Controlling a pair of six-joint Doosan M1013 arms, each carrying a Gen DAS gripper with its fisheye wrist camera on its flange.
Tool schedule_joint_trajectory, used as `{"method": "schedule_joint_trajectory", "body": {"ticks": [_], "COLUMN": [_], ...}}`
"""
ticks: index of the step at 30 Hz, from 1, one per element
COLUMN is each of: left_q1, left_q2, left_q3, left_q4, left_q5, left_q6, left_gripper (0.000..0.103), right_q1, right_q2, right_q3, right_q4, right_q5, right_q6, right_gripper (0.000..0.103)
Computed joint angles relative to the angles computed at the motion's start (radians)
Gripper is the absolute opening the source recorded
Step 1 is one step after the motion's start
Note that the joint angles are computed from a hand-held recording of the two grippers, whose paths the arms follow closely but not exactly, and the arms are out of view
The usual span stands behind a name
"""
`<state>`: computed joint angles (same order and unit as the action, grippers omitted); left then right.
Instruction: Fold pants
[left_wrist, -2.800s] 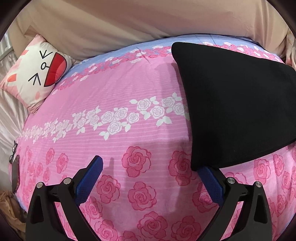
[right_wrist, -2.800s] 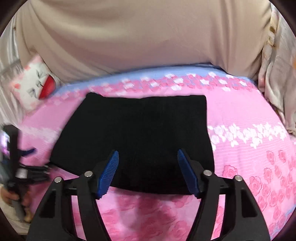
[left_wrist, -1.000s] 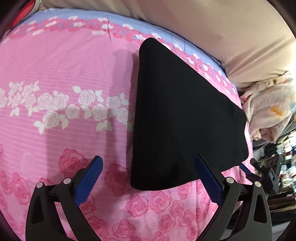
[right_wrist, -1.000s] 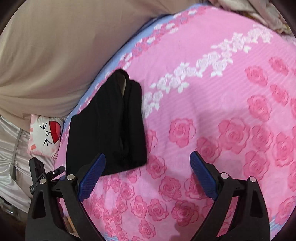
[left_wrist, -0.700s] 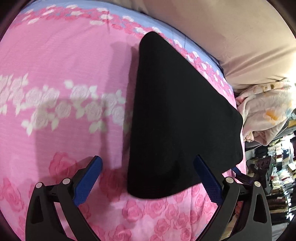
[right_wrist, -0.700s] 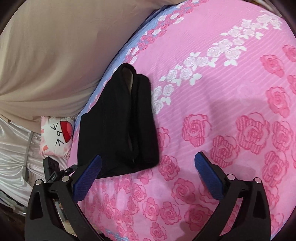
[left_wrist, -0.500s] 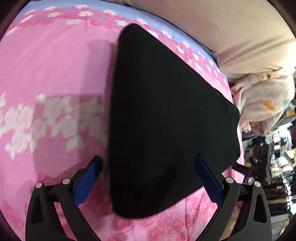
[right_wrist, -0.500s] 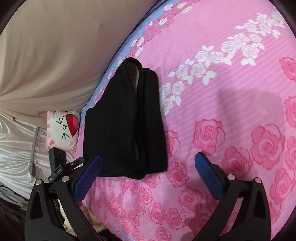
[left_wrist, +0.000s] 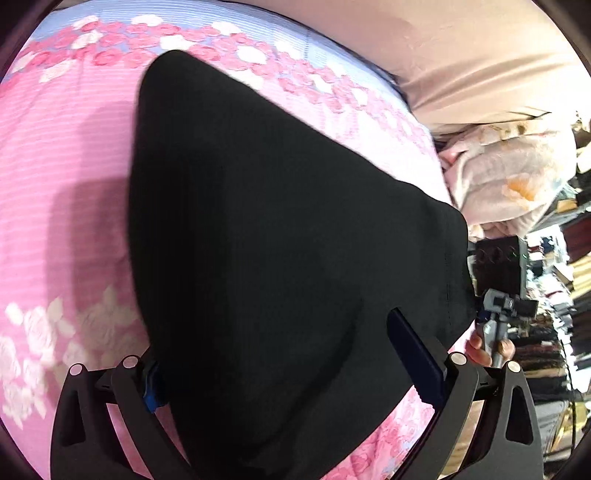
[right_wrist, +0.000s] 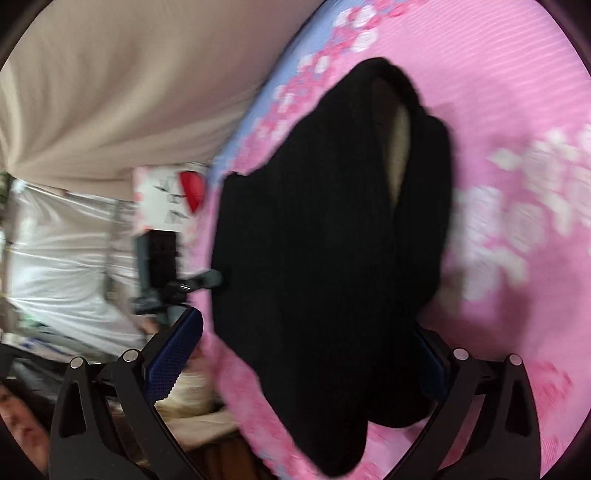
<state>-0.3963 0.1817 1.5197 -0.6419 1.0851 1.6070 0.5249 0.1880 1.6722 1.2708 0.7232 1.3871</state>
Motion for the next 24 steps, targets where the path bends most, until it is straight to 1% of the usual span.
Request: {"method": "schedule_joint_trajectory", "body": {"ticks": [4,6,9,10,11,12,13,14,15,16,18,20,21,22,23,24], "left_q1": [-0.027,-0.025,-0.020,-0.017,-0.015,-0.015,-0.010,0.010,0.024,0.031,0.023,0.016,0.021,0.028,0.042,0.055], "left_q2": [0.009,0.016,0.023,0.026,0.021,0.017,0.018,0.018,0.019,0.017,0.006,-0.006,-0.014,-0.022,-0.039,-0.055], "left_q3": [-0.017,-0.020,-0.024,-0.023,-0.016,-0.014,-0.016,-0.011,-0.006,-0.002,0.002,0.000,0.005,0.006,0.017,0.029], "left_q4": [0.054,0.024,0.004,-0.007,0.002,0.031,0.038,-0.007,-0.048,-0.066,-0.038,-0.017,-0.034,-0.057,-0.098,-0.134], "left_q5": [-0.017,-0.017,-0.015,-0.018,-0.030,-0.035,-0.035,-0.026,-0.017,-0.015,-0.031,-0.042,-0.038,-0.029,-0.008,0.012], "left_q6": [0.021,0.064,0.067,0.074,0.063,0.048,0.041,0.063,0.086,0.098,0.091,0.082,0.094,0.109,0.129,0.145], "left_gripper": [0.097,0.097,0.097,0.094,0.079,0.070,0.055,0.047,0.045,0.042,0.038,0.034,0.033,0.029,0.026,0.025], "right_q1": [0.009,0.018,0.036,0.043,0.051,0.060,0.063,0.065,0.072,0.079,0.104,0.122,0.126,0.135,0.146,0.153], "right_q2": [0.029,0.039,0.036,0.032,0.026,0.019,0.006,-0.006,-0.019,-0.023,-0.036,-0.050,-0.058,-0.073,-0.088,-0.098], "right_q3": [-0.043,-0.063,-0.068,-0.066,-0.067,-0.069,-0.053,-0.037,-0.021,-0.019,-0.023,-0.020,-0.018,-0.013,-0.005,0.002], "right_q4": [-0.037,-0.084,-0.158,-0.193,-0.261,-0.345,-0.386,-0.376,-0.380,-0.404,-0.503,-0.502,-0.496,-0.488,-0.483,-0.477], "right_q5": [0.011,-0.005,-0.042,-0.058,-0.071,-0.084,-0.101,-0.119,-0.145,-0.155,-0.184,-0.215,-0.224,-0.233,-0.242,-0.245], "right_q6": [0.008,0.049,0.118,0.147,0.206,0.283,0.329,0.334,0.345,0.367,0.446,0.451,0.446,0.438,0.438,0.440], "right_gripper": [0.098,0.098,0.098,0.097,0.086,0.067,0.056,0.048,0.044,0.044,0.042,0.039,0.038,0.038,0.038,0.038]}}
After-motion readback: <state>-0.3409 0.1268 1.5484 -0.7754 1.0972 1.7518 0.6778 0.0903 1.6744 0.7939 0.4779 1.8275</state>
